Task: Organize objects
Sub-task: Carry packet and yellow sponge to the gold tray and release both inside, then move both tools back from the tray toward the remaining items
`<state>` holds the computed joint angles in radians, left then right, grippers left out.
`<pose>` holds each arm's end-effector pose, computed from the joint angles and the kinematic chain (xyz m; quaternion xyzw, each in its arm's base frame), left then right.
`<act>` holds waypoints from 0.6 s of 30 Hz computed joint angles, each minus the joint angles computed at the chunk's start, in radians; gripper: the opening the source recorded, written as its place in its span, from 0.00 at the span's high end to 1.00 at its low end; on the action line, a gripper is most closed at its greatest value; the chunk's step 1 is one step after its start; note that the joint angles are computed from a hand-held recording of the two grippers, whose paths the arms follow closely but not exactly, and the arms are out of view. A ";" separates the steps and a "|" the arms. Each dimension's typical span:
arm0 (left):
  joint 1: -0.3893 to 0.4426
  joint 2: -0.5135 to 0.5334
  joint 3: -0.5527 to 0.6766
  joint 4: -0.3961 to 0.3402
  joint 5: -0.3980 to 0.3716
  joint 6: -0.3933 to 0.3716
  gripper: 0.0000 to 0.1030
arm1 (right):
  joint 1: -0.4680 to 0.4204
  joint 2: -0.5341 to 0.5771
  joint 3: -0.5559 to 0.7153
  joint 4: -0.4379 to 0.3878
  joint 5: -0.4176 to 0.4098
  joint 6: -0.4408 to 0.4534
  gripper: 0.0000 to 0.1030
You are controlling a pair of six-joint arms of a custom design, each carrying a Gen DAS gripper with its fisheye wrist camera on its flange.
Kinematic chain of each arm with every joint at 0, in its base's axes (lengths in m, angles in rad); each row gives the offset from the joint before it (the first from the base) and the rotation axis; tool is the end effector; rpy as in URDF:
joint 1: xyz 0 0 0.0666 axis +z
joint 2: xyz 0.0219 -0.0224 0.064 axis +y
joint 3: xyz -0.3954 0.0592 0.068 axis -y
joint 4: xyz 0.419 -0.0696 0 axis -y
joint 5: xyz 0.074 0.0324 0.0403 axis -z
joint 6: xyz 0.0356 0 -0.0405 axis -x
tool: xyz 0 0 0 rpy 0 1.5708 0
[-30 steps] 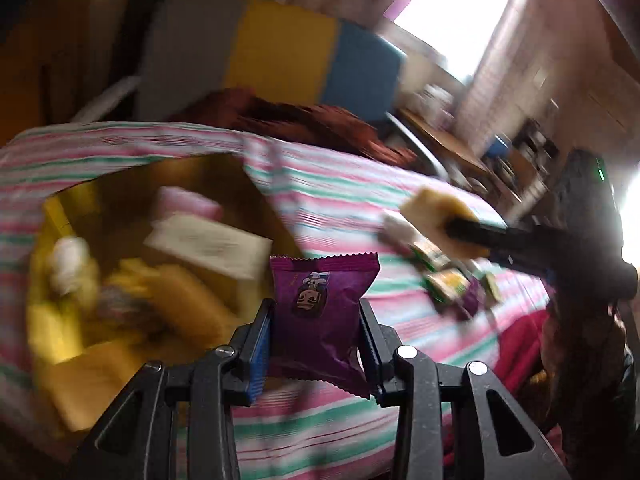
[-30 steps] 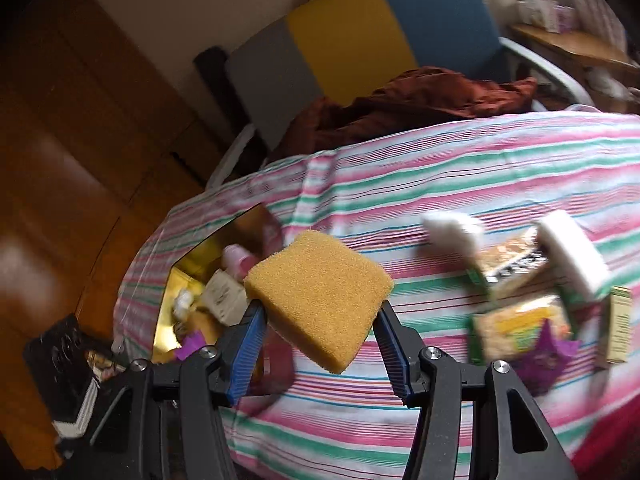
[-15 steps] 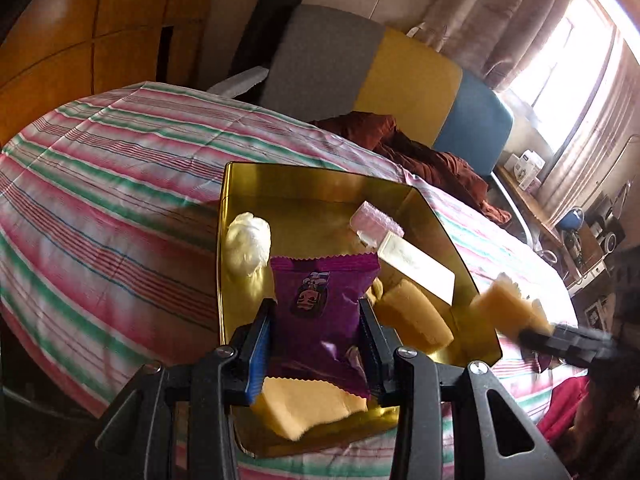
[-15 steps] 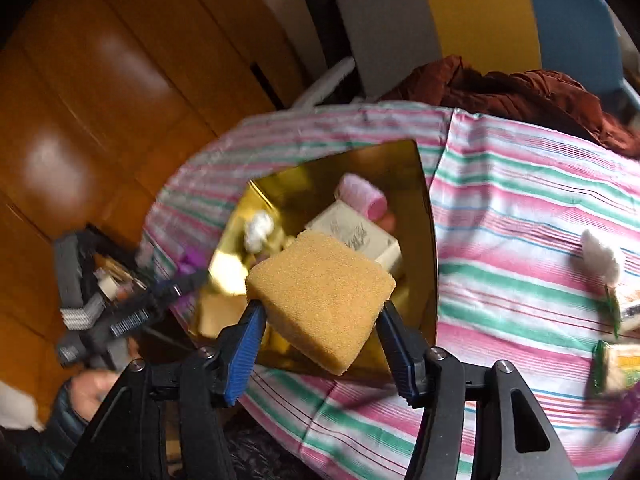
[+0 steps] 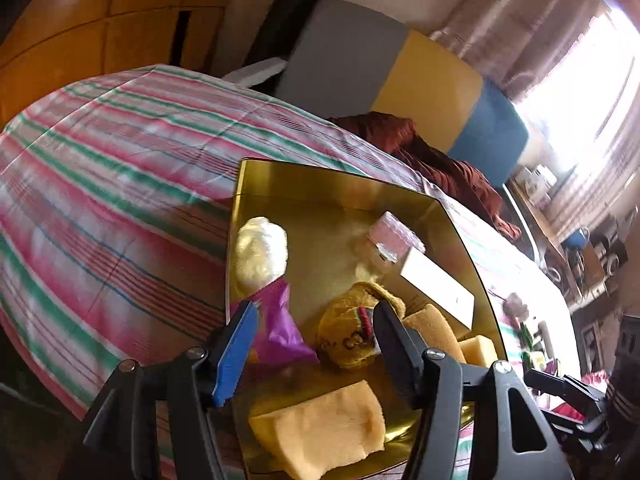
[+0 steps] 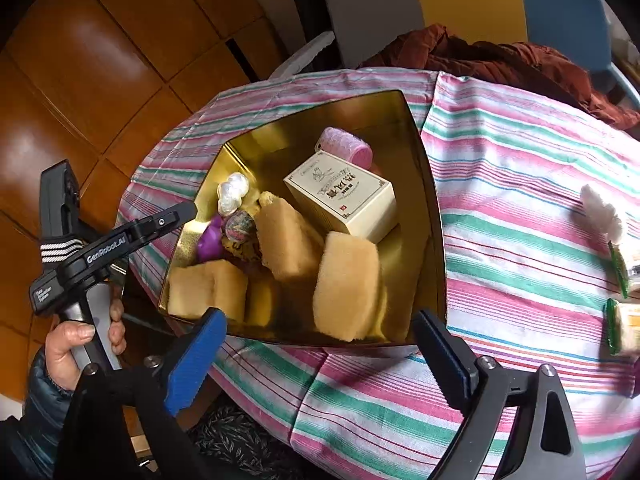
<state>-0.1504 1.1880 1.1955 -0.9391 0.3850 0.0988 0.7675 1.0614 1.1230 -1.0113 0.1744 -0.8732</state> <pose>0.4131 -0.0765 0.4399 0.0841 0.9300 -0.2185 0.2834 0.2708 0.2521 0.4459 0.0767 0.9458 0.1661 0.2683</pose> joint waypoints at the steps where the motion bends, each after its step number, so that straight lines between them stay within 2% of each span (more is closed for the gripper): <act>1: 0.002 -0.009 -0.007 0.002 -0.010 0.003 0.41 | 0.006 -0.001 0.002 0.000 0.015 0.005 0.04; 5: 0.001 -0.054 -0.042 0.006 -0.067 -0.007 0.41 | 0.064 0.016 0.038 -0.039 0.163 0.061 0.00; 8: -0.009 -0.089 -0.065 0.013 -0.107 -0.016 0.41 | 0.137 0.050 0.075 -0.089 0.381 0.133 0.00; 10: -0.023 -0.118 -0.080 0.026 -0.138 -0.020 0.41 | 0.163 0.075 0.094 -0.128 0.468 0.145 0.00; 13: -0.046 -0.155 -0.098 0.053 -0.179 -0.028 0.41 | 0.162 0.096 0.100 -0.171 0.505 0.106 0.00; 16: -0.080 -0.176 -0.104 0.072 -0.224 -0.046 0.41 | 0.147 0.069 0.067 -0.145 0.482 0.061 0.00; 18: -0.101 -0.188 -0.108 0.078 -0.249 -0.060 0.41 | 0.125 0.048 0.045 -0.120 0.428 0.035 0.00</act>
